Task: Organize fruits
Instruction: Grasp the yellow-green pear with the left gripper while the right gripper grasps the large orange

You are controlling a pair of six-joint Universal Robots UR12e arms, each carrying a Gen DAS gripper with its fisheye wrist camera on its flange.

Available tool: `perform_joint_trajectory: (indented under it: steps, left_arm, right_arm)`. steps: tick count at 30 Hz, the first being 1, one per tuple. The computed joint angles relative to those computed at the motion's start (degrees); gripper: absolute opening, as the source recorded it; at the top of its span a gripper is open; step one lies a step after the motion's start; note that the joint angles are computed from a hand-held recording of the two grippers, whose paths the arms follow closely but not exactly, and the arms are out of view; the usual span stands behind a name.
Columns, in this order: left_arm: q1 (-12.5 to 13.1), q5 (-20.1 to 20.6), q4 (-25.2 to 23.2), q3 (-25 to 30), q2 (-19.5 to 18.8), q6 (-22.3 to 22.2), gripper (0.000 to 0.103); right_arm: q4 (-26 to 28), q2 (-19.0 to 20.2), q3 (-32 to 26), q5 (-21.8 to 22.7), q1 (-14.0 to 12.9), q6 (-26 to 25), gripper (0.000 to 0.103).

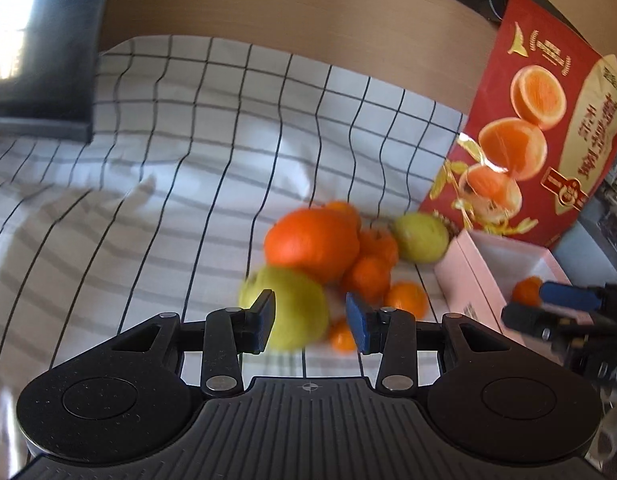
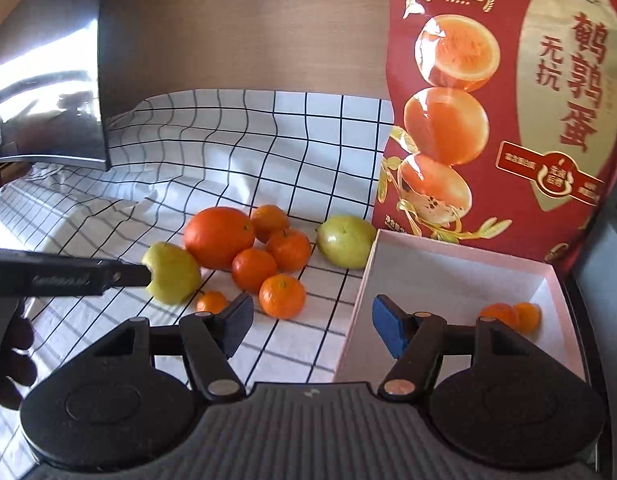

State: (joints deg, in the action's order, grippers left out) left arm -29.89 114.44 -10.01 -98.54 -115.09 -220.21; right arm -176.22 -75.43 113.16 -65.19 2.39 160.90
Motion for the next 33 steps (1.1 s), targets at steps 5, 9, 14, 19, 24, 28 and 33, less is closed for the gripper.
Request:
perform_joint_trajectory:
  steps: [5, 9, 14, 19, 24, 28, 33]
  left_arm:
    - [1.54, -1.61, -0.04, 2.76, -2.01, 5.75, 0.043]
    - [2.0, -1.86, -2.25, 4.37, -3.09, 9.28, 0.043]
    - [1.93, -0.55, -3.84, 4.31, -3.3, 12.15, 0.046]
    - [2.05, 0.49, -5.39, 2.72, -1.88, 9.21, 0.05]
    - [1.56, 3.18, -5.66, 1.69, -0.9, 8.65, 0.052]
    - [1.44, 2.78, -6.18, 0.42, 0.47, 7.04, 0.051]
    - [1.23, 1.45, -3.98, -2.23, 2.05, 3.79, 0.051]
  right_arm:
    - [-0.11, 1.97, -2.4, -3.86, 1.72, 1.05, 0.066]
    - [1.12, 3.17, -4.36, -5.26, 2.06, 2.64, 0.066]
    - [1.48, 4.42, -6.25, -6.72, 2.46, 3.7, 0.066]
    - [3.45, 4.83, -7.37, -5.26, 2.52, 3.75, 0.066]
    - [5.5, 5.13, -7.93, -2.75, 2.68, 3.04, 0.066]
    - [6.08, 5.2, -7.87, -2.0, 2.73, 3.15, 0.066]
    - [5.96, 4.86, -7.24, 1.83, 2.09, 0.1, 0.066]
